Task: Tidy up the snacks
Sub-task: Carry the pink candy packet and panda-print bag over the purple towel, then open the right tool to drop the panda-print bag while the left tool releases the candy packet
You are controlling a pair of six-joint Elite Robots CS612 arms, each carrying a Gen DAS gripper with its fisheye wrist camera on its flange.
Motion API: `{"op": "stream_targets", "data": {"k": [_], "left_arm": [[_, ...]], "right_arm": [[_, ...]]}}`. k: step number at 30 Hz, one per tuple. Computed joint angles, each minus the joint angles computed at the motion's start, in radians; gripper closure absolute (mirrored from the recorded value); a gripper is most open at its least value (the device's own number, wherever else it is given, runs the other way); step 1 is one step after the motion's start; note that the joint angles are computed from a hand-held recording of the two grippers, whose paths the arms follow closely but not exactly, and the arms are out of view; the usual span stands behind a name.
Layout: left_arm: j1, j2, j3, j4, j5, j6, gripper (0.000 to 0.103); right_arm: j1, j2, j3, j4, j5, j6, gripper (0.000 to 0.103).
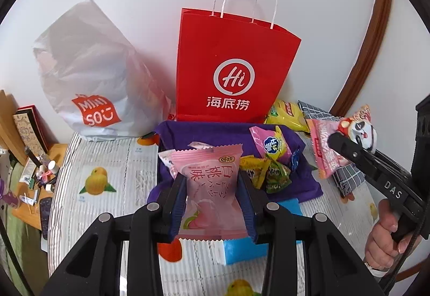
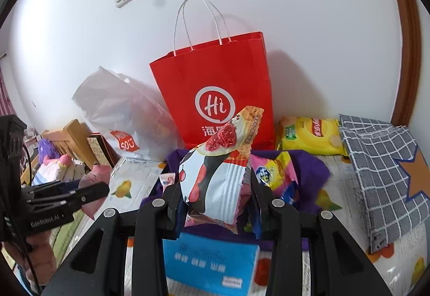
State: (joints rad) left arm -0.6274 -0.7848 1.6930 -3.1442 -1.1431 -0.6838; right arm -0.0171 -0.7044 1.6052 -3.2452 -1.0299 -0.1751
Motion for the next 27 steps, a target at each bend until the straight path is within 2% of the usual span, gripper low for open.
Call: {"op": "stream_targets", "data": {"k": [7, 14, 17, 20, 22, 27], "left_arm": [[0.036, 0.029, -0.080, 0.040, -0.027, 0.025, 0.067], [0.061, 0.069, -0.150, 0.071, -0.016, 0.058, 0.067], [0.080, 0.095, -0.176, 0.101, -0.071, 0.042, 0.067], [0.095, 0.118, -0.201, 0.130, -0.118, 0.022, 0.067], [0.099, 0.124, -0.213, 0.157, -0.120, 0.022, 0.067], [0.104, 0.122, -0.201, 0.138, -0.127, 0.015, 0.067]], "right_arm": [[0.021, 0.045, -0.101, 0.058, 0.006, 0.037, 0.065], [0.031, 0.084, -0.170, 0.077, -0.009, 0.036, 0.065], [0.032, 0.109, -0.196, 0.109, -0.024, 0.034, 0.065], [0.042, 0.132, -0.237, 0.187, -0.070, 0.022, 0.065], [0.045, 0.143, -0.251, 0.203, -0.083, 0.013, 0.065], [0.043, 0.149, -0.259, 0.220, -0.095, -0.011, 0.065]]}}
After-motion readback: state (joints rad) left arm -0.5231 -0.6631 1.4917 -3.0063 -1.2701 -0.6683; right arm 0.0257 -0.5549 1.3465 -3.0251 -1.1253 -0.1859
